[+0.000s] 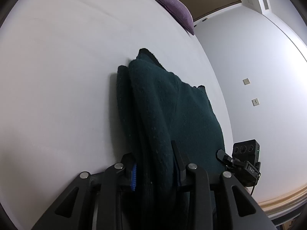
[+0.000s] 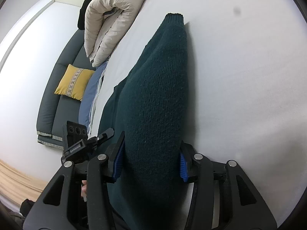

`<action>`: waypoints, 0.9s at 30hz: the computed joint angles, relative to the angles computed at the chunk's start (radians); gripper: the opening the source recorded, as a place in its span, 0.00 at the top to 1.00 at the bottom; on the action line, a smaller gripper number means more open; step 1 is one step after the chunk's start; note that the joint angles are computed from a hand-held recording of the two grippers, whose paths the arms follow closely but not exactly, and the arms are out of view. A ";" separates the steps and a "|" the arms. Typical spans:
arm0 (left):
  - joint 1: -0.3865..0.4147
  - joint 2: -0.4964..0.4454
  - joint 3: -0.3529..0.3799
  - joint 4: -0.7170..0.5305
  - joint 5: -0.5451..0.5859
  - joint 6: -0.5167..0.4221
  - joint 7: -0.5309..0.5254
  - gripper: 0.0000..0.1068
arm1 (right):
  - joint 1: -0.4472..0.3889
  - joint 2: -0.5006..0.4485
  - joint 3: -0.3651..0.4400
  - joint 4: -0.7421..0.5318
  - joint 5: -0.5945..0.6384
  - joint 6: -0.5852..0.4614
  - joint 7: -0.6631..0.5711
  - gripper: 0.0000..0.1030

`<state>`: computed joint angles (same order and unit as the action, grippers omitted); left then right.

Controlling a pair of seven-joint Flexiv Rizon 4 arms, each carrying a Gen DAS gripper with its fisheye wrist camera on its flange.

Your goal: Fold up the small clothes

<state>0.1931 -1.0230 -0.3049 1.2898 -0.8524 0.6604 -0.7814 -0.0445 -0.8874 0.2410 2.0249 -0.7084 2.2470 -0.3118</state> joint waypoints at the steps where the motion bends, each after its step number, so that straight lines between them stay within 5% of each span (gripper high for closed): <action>1: -0.001 0.001 -0.001 0.003 -0.003 0.004 -0.003 0.70 | 0.017 -0.004 -0.012 -0.041 -0.018 -0.029 0.040 0.57; 12: 0.000 0.011 -0.013 0.044 -0.028 0.057 0.015 0.69 | -0.068 -0.014 0.070 -0.100 -0.115 -0.158 0.061 0.57; 17: 0.000 0.039 -0.007 0.075 -0.029 0.080 0.037 0.65 | -0.059 -0.038 0.058 -0.085 -0.077 -0.064 0.020 0.56; 23: 0.010 0.186 -0.031 0.273 -0.121 0.337 0.200 0.61 | 0.053 0.070 -0.044 0.047 0.161 0.015 -0.042 0.54; 27: 0.008 0.303 -0.137 0.437 -0.331 0.671 0.518 0.33 | 0.222 0.191 -0.154 0.162 0.497 0.012 -0.138 0.52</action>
<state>0.2015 -0.7199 -0.4416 1.7264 -1.1837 1.3311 -0.2637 0.1774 -0.6967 0.0874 2.1873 -0.2117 2.2587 -0.4497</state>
